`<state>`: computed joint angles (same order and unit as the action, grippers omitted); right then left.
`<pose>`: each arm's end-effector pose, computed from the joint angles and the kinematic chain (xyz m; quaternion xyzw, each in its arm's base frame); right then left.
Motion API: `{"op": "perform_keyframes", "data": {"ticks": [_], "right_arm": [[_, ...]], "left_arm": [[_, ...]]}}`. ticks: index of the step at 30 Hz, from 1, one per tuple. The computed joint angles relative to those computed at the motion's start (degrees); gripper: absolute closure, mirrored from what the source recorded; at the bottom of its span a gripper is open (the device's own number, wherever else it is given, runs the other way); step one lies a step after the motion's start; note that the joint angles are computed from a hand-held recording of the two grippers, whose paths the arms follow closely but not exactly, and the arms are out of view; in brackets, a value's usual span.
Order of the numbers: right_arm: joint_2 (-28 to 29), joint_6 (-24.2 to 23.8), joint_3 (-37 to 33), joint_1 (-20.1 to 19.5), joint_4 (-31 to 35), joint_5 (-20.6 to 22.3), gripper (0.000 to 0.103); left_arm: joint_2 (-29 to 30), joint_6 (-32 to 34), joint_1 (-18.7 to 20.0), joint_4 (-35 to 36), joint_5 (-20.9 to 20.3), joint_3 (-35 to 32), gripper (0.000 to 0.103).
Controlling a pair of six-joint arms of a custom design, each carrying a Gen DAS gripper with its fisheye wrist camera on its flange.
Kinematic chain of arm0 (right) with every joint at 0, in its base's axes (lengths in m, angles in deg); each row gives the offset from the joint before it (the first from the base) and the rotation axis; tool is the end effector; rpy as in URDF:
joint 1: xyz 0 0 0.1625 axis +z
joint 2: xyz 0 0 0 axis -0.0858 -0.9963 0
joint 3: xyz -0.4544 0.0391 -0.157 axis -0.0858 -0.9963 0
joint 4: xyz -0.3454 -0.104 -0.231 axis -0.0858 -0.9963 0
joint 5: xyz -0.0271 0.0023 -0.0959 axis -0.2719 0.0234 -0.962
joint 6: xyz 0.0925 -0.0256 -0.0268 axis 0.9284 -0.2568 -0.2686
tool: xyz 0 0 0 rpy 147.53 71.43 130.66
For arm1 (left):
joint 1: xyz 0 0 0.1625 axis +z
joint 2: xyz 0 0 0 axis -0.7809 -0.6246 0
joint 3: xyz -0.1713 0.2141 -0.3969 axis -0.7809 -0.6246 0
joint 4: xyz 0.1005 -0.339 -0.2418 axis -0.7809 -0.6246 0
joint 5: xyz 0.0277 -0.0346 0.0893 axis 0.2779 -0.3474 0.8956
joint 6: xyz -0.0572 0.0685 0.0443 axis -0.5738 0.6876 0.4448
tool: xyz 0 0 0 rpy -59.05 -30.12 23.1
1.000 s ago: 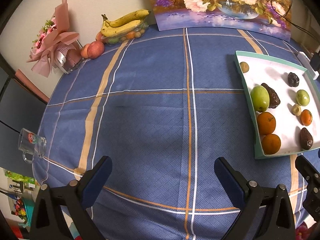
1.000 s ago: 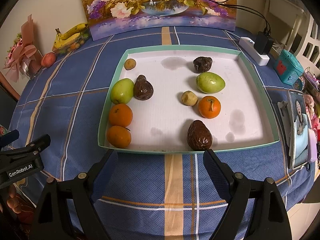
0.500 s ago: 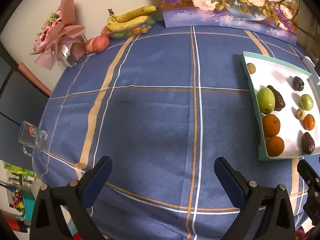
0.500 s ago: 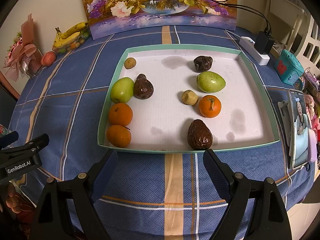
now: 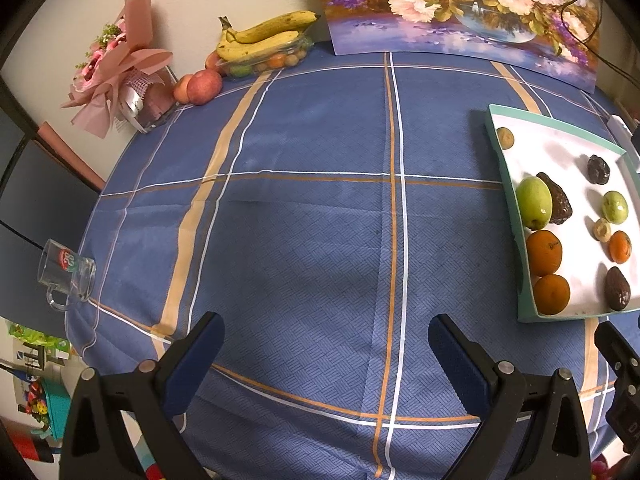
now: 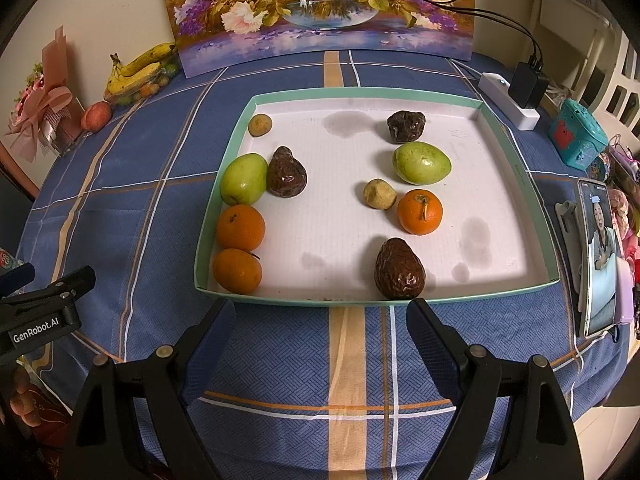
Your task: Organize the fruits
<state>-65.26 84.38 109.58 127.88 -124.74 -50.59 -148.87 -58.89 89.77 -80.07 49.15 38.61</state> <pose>0.3401 -0.3983 0.0470 0.1883 -0.9180 0.1673 0.3062 -0.1197 -0.3628 0.3025 -0.1043 0.8249 -0.2354 0.5032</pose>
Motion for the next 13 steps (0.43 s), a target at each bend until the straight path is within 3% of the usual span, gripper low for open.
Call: {"op": "perform_keyframes", "data": {"ticks": [13], "right_arm": [[0.1, 0.0, 0.1, 0.0, 0.0, 0.0, 0.015]], "left_arm": [[-0.1, -1.1, 0.1, 0.5, -0.1, -0.1, 0.000]]}}
